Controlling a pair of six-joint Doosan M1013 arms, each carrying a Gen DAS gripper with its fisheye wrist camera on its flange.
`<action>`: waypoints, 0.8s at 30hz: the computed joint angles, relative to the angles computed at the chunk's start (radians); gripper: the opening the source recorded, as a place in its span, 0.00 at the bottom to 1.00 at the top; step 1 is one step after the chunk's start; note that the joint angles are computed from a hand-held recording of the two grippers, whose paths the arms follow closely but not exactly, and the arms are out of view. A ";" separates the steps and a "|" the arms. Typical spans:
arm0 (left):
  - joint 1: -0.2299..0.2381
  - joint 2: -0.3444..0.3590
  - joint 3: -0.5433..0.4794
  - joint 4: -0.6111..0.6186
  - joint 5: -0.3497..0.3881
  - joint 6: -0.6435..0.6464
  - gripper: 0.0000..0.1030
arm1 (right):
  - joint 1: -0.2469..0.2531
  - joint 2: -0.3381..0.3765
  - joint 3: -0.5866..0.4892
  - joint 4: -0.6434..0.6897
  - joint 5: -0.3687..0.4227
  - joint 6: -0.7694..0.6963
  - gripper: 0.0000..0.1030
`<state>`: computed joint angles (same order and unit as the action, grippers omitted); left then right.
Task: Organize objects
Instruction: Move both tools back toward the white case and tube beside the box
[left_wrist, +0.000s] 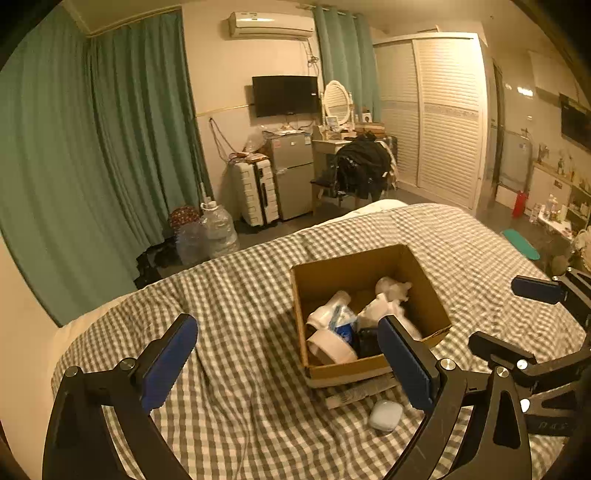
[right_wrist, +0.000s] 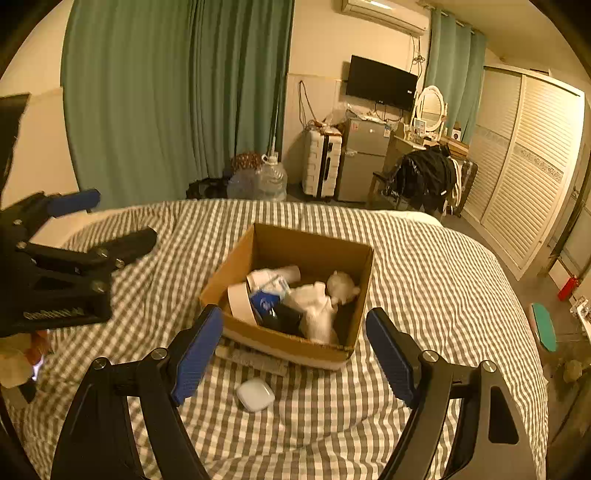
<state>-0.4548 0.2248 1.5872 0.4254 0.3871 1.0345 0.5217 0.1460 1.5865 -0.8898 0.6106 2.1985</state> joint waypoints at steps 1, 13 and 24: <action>-0.007 0.002 0.010 0.085 0.005 -0.078 0.98 | -0.001 0.003 0.003 -0.002 0.001 0.004 0.77; -0.021 0.097 0.068 0.132 0.045 -0.287 0.98 | -0.074 0.087 0.034 0.213 -0.025 -0.107 0.77; 0.024 0.181 0.054 -0.246 0.060 0.055 0.98 | -0.117 0.208 -0.034 0.456 0.087 -0.352 0.77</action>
